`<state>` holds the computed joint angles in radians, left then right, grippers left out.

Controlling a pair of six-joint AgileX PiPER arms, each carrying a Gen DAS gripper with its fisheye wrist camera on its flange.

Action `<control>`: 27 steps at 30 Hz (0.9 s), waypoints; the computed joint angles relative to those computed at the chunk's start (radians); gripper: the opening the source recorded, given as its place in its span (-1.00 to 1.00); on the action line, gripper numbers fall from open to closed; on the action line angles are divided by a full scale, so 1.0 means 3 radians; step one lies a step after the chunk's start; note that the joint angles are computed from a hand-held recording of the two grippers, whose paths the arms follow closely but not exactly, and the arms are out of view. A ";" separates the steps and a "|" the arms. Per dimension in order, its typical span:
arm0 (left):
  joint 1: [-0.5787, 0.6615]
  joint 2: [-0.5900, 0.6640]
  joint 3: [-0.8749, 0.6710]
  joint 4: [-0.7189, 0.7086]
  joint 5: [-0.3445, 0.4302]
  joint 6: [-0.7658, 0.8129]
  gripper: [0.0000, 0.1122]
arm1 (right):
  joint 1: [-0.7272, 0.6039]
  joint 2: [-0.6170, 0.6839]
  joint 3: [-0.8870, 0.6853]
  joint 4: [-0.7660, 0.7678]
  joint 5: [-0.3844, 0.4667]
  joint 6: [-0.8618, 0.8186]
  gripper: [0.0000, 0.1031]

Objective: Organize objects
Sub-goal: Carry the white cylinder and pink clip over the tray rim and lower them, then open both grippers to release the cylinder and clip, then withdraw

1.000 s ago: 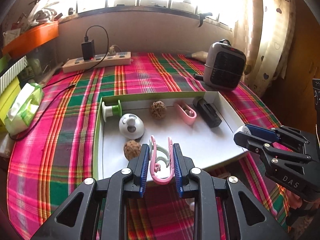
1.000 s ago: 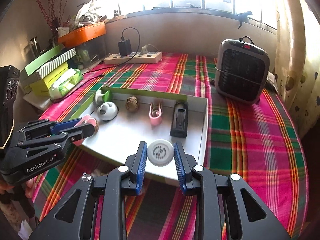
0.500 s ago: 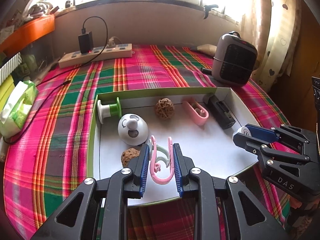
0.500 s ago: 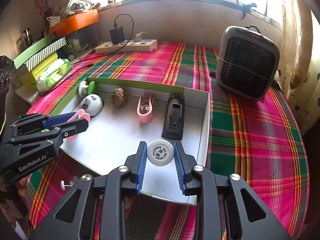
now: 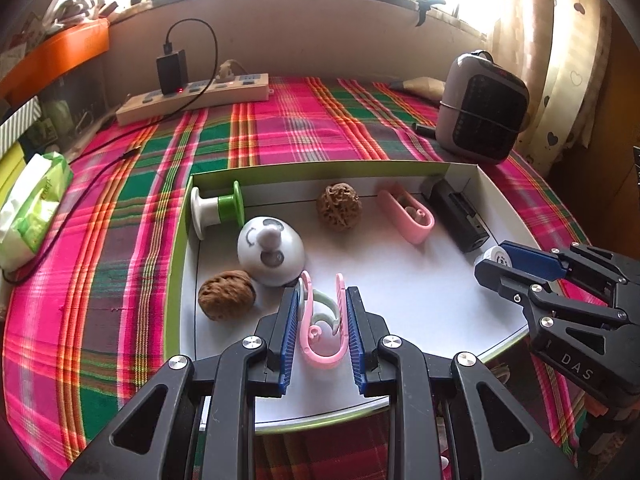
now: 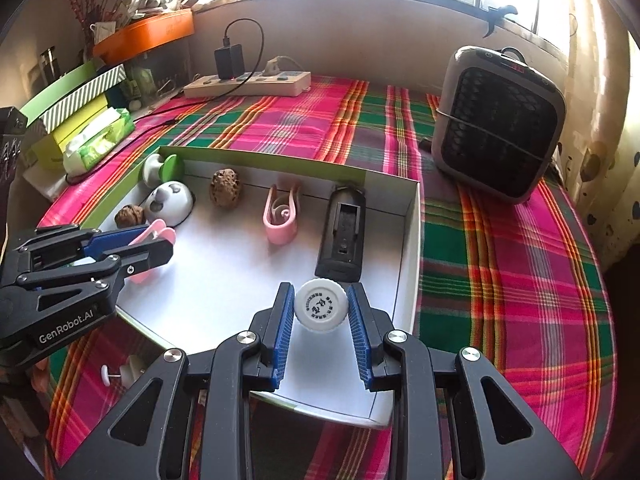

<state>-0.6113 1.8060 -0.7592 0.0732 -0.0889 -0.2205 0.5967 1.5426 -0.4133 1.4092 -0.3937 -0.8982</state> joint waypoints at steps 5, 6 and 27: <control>-0.0002 0.0012 -0.0011 -0.0003 0.0010 0.0000 -0.62 | 0.0016 -0.0004 0.0005 -0.0015 -0.0008 0.0028 -0.44; 0.0005 0.0019 -0.0019 0.0094 0.0014 -0.0092 -0.62 | 0.0022 -0.0004 0.0005 0.0004 -0.0011 0.0016 -0.44; 0.0002 -0.0032 0.0007 -0.0129 0.0014 0.0134 -0.45 | 0.0138 -0.0032 -0.0020 0.0272 -0.0115 -0.0150 -0.44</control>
